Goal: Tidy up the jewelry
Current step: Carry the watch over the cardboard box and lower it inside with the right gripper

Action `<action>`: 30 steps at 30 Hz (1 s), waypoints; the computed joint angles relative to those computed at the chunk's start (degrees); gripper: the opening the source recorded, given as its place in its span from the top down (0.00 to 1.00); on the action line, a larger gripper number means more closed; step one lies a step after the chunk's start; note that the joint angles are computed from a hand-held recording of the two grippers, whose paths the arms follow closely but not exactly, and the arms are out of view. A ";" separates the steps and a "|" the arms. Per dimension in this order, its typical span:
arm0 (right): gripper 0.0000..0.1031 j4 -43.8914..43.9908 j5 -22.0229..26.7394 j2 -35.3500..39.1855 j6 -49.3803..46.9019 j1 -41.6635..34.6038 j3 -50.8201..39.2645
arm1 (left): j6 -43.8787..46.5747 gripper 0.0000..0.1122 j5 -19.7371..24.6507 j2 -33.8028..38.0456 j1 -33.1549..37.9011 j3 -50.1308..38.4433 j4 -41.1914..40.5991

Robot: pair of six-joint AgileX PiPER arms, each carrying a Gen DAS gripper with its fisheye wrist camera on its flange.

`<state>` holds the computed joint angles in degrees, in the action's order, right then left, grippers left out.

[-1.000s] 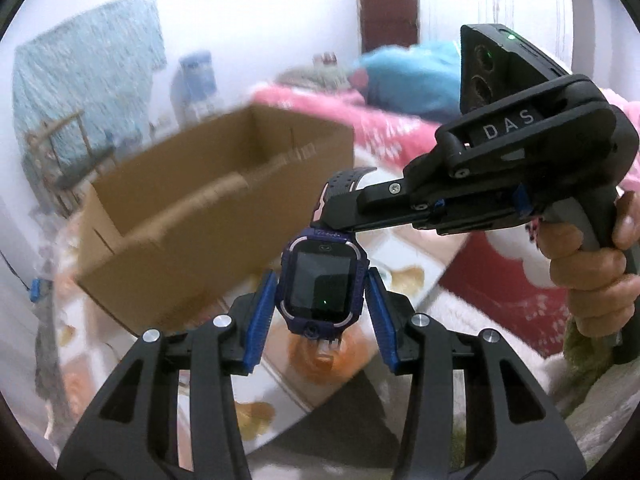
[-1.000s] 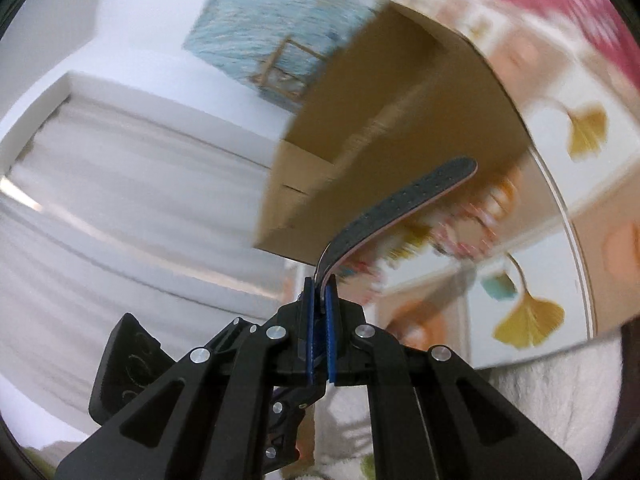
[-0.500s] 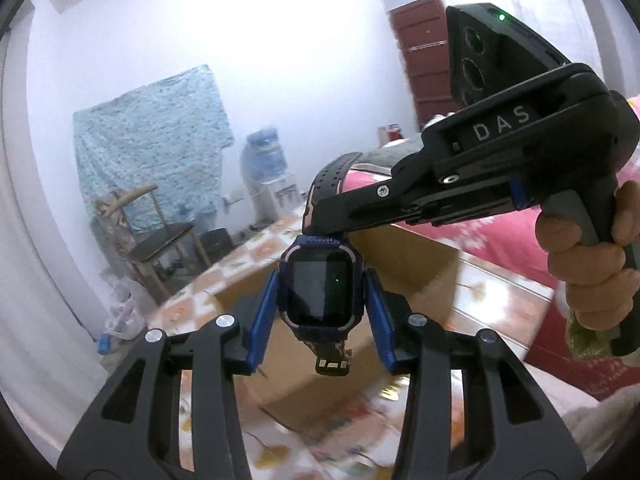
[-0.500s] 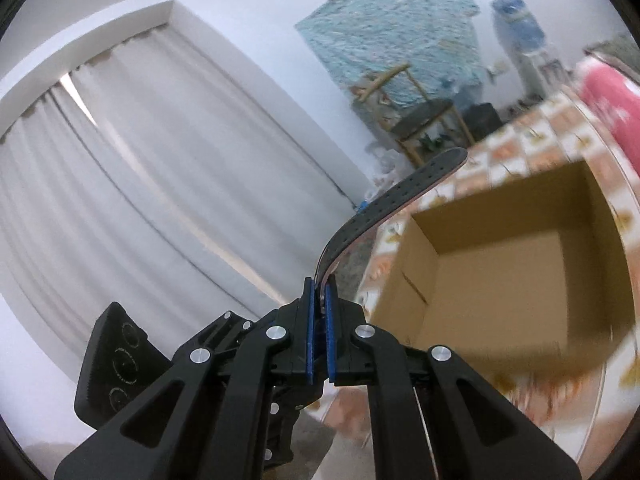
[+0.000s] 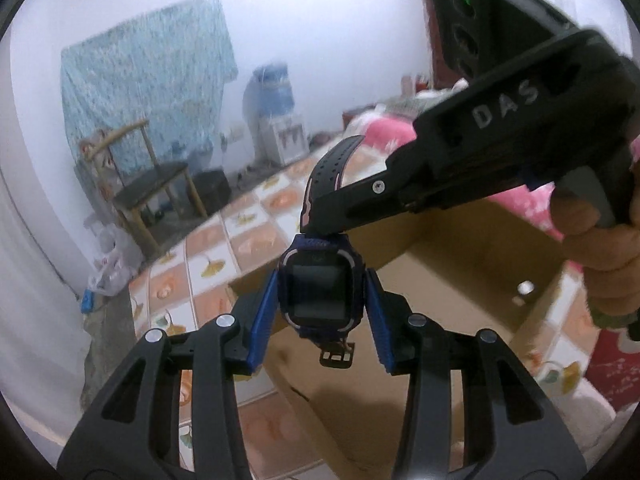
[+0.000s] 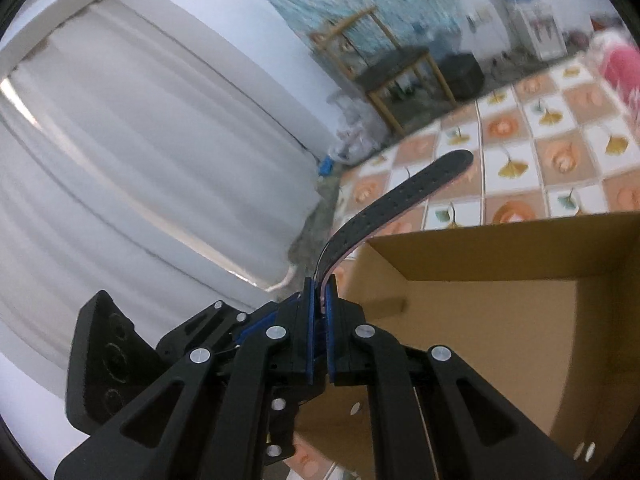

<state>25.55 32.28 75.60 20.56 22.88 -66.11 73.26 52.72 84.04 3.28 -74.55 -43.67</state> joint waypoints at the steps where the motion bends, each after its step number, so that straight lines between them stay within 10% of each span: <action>1: 0.95 4.45 0.43 2.26 -3.67 -1.70 -0.46 | -0.62 0.64 -0.35 1.14 -0.20 -0.88 1.20; 10: 0.96 18.12 2.77 13.10 -14.37 -9.07 -0.46 | 0.38 0.67 -2.40 4.81 1.10 -3.15 1.89; 23: 0.94 -7.65 12.93 8.34 1.13 -10.82 -1.51 | 4.02 0.63 3.36 0.95 12.40 2.34 -4.40; 27: 0.61 -6.97 14.78 9.95 0.82 -9.29 -3.41 | 4.79 0.53 5.76 -2.77 18.47 5.94 -8.09; 30: 0.61 -10.46 16.18 13.18 2.30 -6.03 -7.01 | 6.11 0.49 5.13 -6.05 22.14 9.98 -9.79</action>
